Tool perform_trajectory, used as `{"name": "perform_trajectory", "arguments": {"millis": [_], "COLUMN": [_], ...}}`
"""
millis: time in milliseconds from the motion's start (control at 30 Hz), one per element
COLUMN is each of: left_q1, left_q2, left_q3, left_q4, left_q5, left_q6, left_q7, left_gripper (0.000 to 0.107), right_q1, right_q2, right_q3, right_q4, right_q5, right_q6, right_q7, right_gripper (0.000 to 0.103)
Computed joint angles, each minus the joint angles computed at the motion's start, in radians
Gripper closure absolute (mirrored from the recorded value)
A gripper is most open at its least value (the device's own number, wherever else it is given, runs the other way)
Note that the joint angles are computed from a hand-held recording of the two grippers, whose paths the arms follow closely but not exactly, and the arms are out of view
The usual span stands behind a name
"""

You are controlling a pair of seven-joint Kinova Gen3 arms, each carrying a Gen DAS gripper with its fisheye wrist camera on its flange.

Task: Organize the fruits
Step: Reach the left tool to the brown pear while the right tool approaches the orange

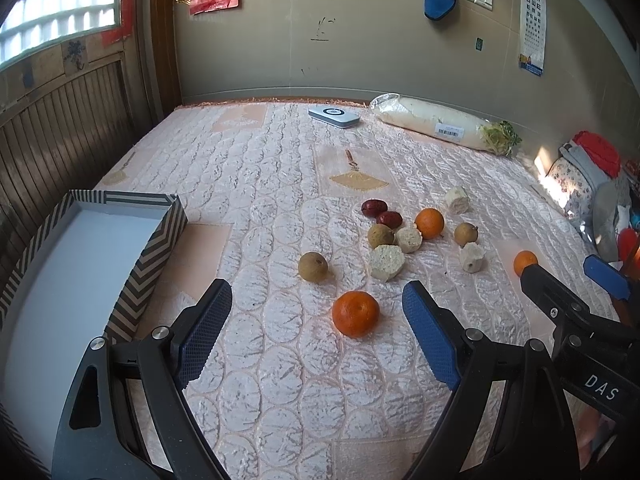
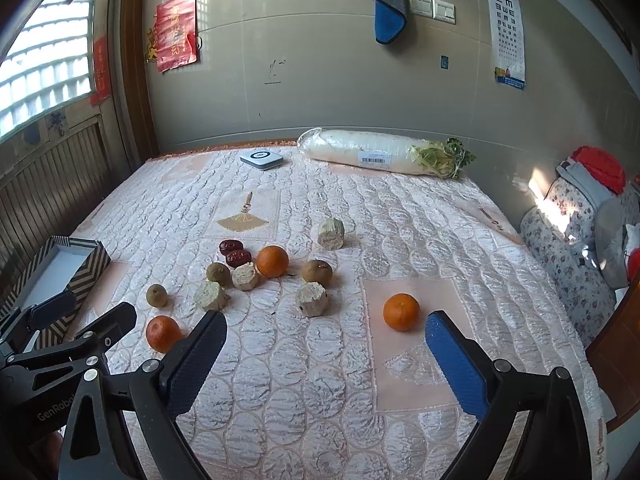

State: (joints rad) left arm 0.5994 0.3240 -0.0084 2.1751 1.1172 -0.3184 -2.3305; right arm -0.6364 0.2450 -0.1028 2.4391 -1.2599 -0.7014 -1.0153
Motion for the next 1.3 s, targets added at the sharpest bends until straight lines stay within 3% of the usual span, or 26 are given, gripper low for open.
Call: {"name": "perform_trajectory", "arguments": {"millis": [467, 700, 900, 967, 1033, 1200, 1300], "left_q1": [0.019, 0.031, 0.013, -0.010, -0.001, -0.087, -0.127], "left_q2": [0.021, 0.027, 0.030, 0.027, 0.027, 0.038, 0.048], "left_q3": [-0.029, -0.088, -0.102, -0.080, -0.102, -0.062, -0.046], "left_q4": [-0.021, -0.035, -0.045, -0.034, -0.027, -0.027, -0.048], "left_q5": [-0.041, -0.085, -0.217, -0.281, -0.306, -0.430, -0.483], "left_q6": [0.041, 0.098, 0.169, 0.160, 0.154, 0.176, 0.221], "left_q7": [0.020, 0.057, 0.135, 0.169, 0.192, 0.291, 0.334], "left_gripper": [0.020, 0.020, 0.020, 0.020, 0.020, 0.020, 0.020], "right_q1": [0.016, 0.032, 0.056, 0.056, 0.056, 0.063, 0.069], "right_q2": [-0.006, -0.009, -0.005, -0.004, -0.005, -0.002, 0.001], "right_q3": [0.005, 0.014, 0.033, 0.038, 0.040, 0.046, 0.050], "right_q4": [0.019, 0.026, 0.028, 0.028, 0.031, 0.032, 0.034], "right_q5": [0.027, 0.056, 0.114, 0.120, 0.134, 0.172, 0.207], "right_q6": [-0.008, 0.008, 0.051, 0.059, 0.059, 0.074, 0.085], "right_q7": [-0.032, -0.039, -0.062, -0.060, -0.067, -0.078, -0.102], "right_gripper": [0.004, 0.009, 0.016, 0.017, 0.018, 0.021, 0.030]}}
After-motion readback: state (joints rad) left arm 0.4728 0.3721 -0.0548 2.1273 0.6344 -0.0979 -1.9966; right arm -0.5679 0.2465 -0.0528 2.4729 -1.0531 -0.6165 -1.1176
